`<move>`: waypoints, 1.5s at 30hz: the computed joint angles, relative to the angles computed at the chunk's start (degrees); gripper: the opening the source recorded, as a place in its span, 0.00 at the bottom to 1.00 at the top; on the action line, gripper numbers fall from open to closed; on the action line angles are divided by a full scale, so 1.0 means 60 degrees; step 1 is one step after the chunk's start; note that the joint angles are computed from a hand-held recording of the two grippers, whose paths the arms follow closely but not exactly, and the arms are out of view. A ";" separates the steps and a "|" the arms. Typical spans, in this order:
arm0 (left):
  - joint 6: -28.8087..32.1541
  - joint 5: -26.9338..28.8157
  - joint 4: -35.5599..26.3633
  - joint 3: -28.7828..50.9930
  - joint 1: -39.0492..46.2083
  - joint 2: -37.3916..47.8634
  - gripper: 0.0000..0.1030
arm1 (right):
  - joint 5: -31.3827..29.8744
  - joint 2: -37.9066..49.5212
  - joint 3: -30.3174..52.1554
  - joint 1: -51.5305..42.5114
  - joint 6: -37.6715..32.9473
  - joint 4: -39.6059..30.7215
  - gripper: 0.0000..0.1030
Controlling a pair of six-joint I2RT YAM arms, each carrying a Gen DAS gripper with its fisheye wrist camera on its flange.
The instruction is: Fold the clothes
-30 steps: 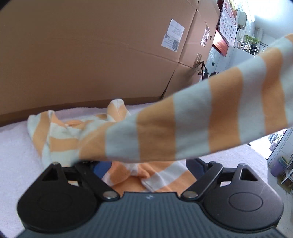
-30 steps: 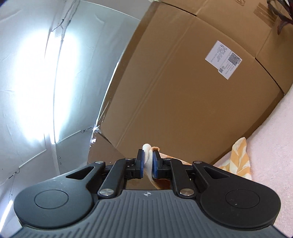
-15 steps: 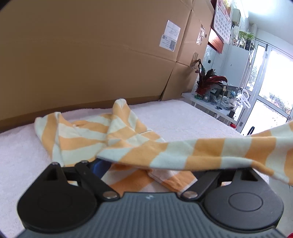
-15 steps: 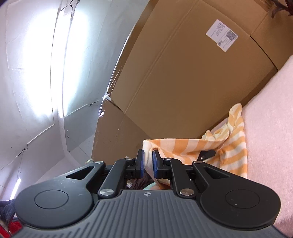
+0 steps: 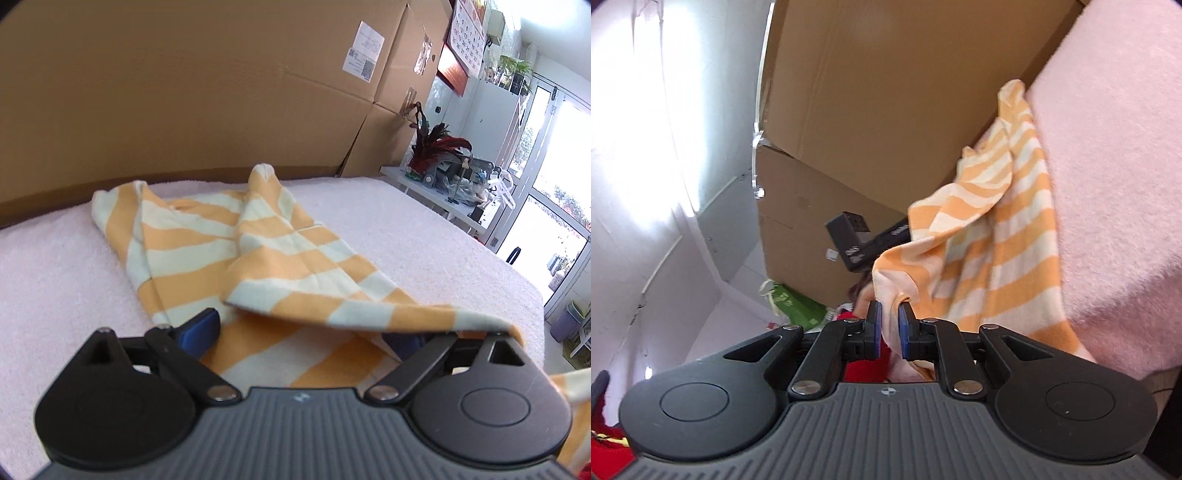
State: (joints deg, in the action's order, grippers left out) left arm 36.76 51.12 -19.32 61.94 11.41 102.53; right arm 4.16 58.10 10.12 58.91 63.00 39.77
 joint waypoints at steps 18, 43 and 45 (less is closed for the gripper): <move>0.1478 0.1801 -0.3219 -0.0972 0.0792 -0.0853 0.93 | 0.0353 0.0912 0.0077 -0.0392 -0.0606 -0.0598 0.41; 0.2027 0.3117 -0.3095 -0.1552 0.0710 -0.0941 0.50 | 0.0740 0.1046 0.0856 0.0519 -0.2693 -0.2416 0.16; 0.2081 0.2951 -0.2828 -0.1764 0.0731 -0.1170 0.50 | 0.0390 0.0815 0.1065 0.0554 -0.3114 -0.3196 0.16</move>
State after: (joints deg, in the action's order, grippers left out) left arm 49.25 68.83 -36.29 51.35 15.80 95.51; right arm 6.50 62.99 16.51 62.24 44.31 20.60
